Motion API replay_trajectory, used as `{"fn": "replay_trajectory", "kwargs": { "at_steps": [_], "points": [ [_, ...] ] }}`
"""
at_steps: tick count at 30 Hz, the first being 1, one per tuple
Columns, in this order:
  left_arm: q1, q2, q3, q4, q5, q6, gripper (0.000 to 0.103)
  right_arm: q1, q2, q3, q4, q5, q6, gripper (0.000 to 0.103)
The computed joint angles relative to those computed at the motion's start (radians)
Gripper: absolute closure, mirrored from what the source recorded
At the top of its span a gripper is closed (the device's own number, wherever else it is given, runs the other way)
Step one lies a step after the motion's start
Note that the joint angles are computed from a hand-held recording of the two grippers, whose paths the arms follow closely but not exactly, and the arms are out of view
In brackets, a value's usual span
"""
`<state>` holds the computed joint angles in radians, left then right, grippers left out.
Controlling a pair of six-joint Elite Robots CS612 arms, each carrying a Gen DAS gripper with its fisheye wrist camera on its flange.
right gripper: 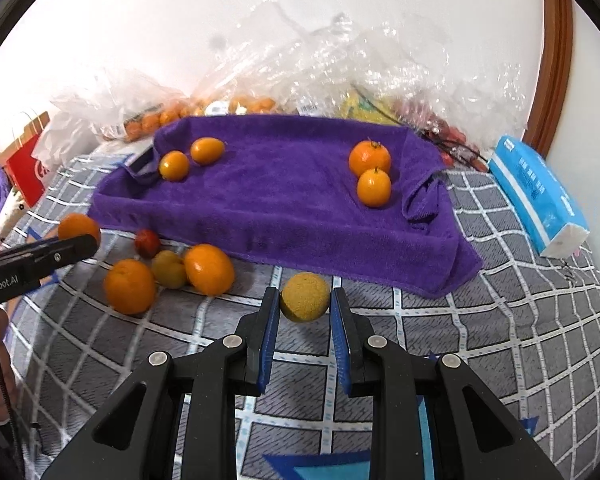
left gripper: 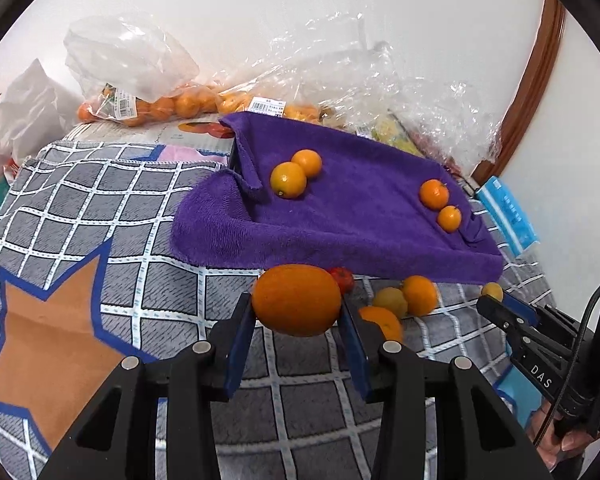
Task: Organize fruits
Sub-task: 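Lift both held fruits and carry them over the purple towel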
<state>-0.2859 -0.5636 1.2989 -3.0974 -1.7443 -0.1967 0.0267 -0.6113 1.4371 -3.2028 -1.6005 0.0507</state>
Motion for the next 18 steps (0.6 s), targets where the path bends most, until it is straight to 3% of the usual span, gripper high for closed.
{"fn": "replay_trajectory", "kwargs": {
  "at_steps": [9,18],
  "points": [
    [-0.004,-0.048,0.041,-0.04,0.037,0.008,0.063,0.002,-0.039,0.019,-0.022,-0.038,0.035,0.077],
    [-0.008,-0.063,0.036,-0.054,0.054,0.014,0.063,0.0,-0.065,0.031,-0.046,-0.067,0.087,0.077]
  ]
}}
